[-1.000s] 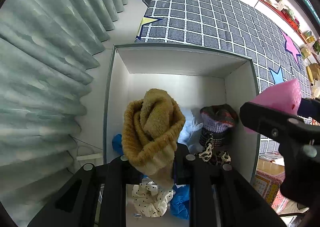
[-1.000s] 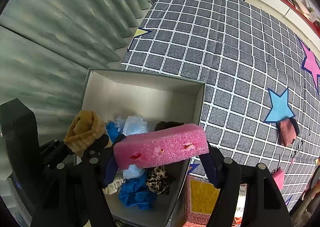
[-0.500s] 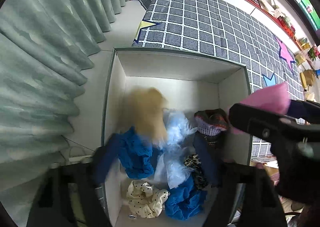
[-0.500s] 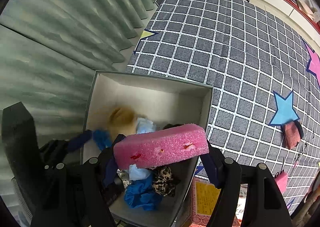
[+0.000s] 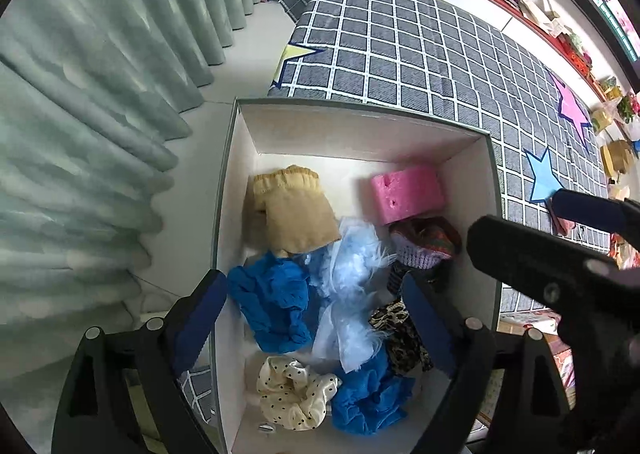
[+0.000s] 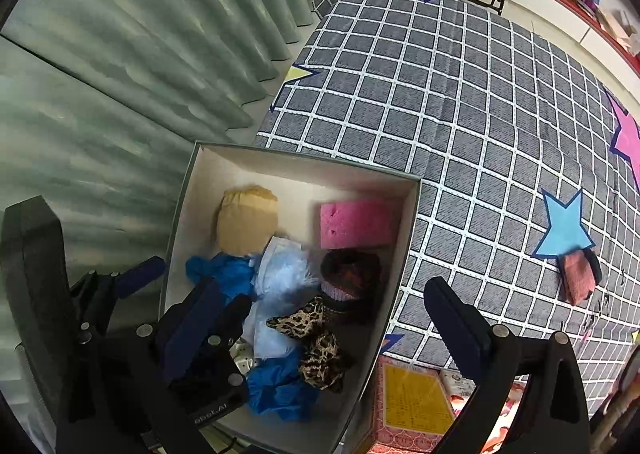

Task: Organize soft objects
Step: 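Open both tools to drop the tan sock and pink sponge into the box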

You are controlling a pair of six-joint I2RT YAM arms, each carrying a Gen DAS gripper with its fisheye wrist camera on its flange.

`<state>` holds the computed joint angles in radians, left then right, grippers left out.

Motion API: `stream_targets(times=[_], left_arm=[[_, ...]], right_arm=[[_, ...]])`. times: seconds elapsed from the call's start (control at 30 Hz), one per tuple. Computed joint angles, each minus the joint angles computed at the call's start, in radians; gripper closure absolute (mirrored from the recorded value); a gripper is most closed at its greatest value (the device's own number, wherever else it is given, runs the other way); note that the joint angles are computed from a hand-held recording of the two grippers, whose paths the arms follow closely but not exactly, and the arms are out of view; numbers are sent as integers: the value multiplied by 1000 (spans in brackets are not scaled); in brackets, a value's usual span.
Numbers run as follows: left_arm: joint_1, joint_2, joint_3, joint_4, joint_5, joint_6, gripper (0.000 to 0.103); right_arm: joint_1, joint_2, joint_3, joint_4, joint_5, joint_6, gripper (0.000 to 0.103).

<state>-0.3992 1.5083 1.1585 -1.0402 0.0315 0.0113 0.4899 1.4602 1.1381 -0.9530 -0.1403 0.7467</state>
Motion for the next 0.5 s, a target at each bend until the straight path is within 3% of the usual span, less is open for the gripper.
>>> stream_targets(times=[0.5], left_arm=[[-55, 23, 75, -63, 20, 5, 12]], right_arm=[[-74, -91, -11, -61, 2, -2, 2]])
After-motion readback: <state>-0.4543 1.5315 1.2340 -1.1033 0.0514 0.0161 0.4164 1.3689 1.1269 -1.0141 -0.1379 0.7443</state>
